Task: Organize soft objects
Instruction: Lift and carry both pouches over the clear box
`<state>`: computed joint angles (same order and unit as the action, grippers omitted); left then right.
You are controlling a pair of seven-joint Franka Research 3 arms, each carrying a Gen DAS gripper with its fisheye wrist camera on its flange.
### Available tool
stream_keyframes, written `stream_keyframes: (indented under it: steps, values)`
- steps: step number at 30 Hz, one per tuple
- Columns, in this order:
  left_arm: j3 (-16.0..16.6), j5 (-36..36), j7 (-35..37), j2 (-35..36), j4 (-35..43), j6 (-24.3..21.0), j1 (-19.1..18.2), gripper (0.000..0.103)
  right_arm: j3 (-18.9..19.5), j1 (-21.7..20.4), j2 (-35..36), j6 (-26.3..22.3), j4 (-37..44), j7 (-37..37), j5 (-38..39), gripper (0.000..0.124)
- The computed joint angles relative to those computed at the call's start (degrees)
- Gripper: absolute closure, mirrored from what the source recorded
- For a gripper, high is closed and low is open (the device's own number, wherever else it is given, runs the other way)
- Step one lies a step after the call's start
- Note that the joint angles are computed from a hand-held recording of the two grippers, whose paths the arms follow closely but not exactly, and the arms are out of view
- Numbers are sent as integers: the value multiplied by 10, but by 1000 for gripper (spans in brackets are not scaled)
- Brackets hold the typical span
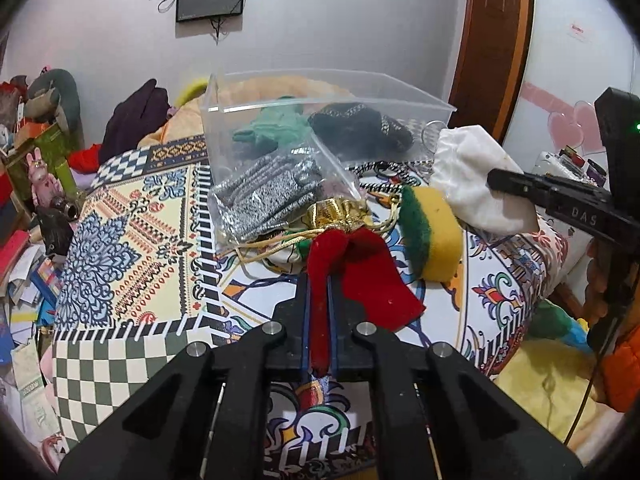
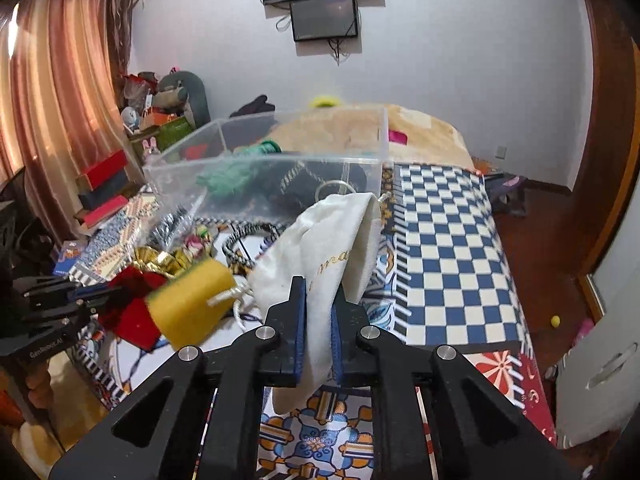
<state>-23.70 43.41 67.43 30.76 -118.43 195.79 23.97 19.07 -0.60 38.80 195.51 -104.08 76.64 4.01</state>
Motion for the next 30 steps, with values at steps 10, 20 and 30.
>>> stream_keyframes:
  steps: [10, 20, 30]
  values:
    - [7, 57, -63, -34, -9, 52, 11, 98, 11, -18, -21, 60, -22, 36, -49, 115]
    - [70, 97, -142, -52, 26, 88, -35, 98, -14, 0, -20, 88, -1, 71, -95, 115]
    - [141, 67, -150, -45, 87, 118, -108, 98, -29, 22, 9, 99, 60, 83, -116, 115]
